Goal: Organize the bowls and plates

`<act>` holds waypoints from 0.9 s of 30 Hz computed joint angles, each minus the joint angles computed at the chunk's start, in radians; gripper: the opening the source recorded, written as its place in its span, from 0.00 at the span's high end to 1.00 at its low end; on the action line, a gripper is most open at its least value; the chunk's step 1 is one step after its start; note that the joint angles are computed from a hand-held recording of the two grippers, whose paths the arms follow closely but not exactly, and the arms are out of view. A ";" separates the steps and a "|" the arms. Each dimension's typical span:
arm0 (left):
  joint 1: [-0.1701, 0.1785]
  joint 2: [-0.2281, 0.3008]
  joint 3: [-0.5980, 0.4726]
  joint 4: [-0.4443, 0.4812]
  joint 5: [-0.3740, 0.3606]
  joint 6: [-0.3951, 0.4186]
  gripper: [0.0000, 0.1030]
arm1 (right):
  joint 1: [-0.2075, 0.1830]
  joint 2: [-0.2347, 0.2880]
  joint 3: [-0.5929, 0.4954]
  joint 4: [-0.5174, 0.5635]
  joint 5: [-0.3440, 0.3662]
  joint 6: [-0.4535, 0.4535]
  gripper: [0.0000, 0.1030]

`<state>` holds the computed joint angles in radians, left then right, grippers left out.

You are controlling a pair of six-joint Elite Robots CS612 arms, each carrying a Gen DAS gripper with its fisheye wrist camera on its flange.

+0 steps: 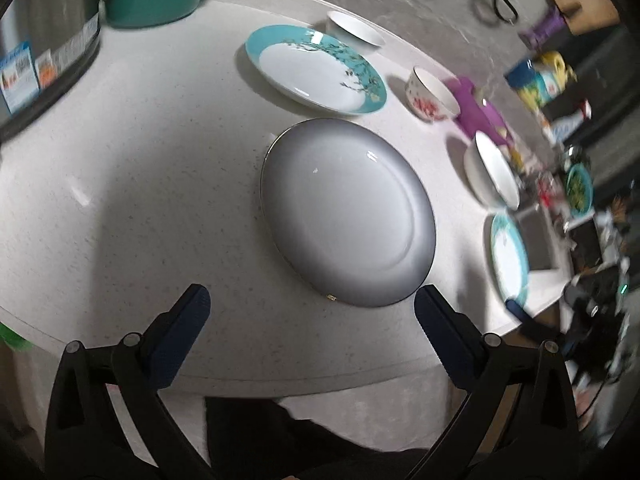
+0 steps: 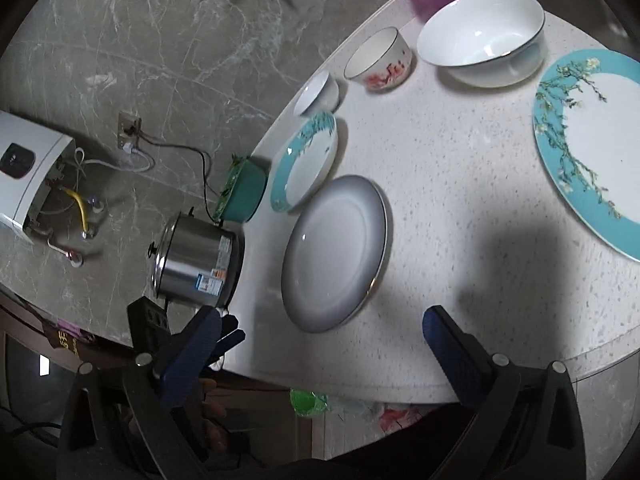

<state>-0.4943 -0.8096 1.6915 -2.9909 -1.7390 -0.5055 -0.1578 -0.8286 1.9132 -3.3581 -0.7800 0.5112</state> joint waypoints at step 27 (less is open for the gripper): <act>0.166 0.425 -0.931 0.680 -0.141 0.366 0.02 | 0.098 0.233 -0.659 0.604 -0.209 -0.027 0.28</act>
<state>-0.3280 -0.3845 0.7601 -2.3109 -1.8800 -0.1397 -0.0596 -0.5958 1.2540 -2.7538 -0.9892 0.4842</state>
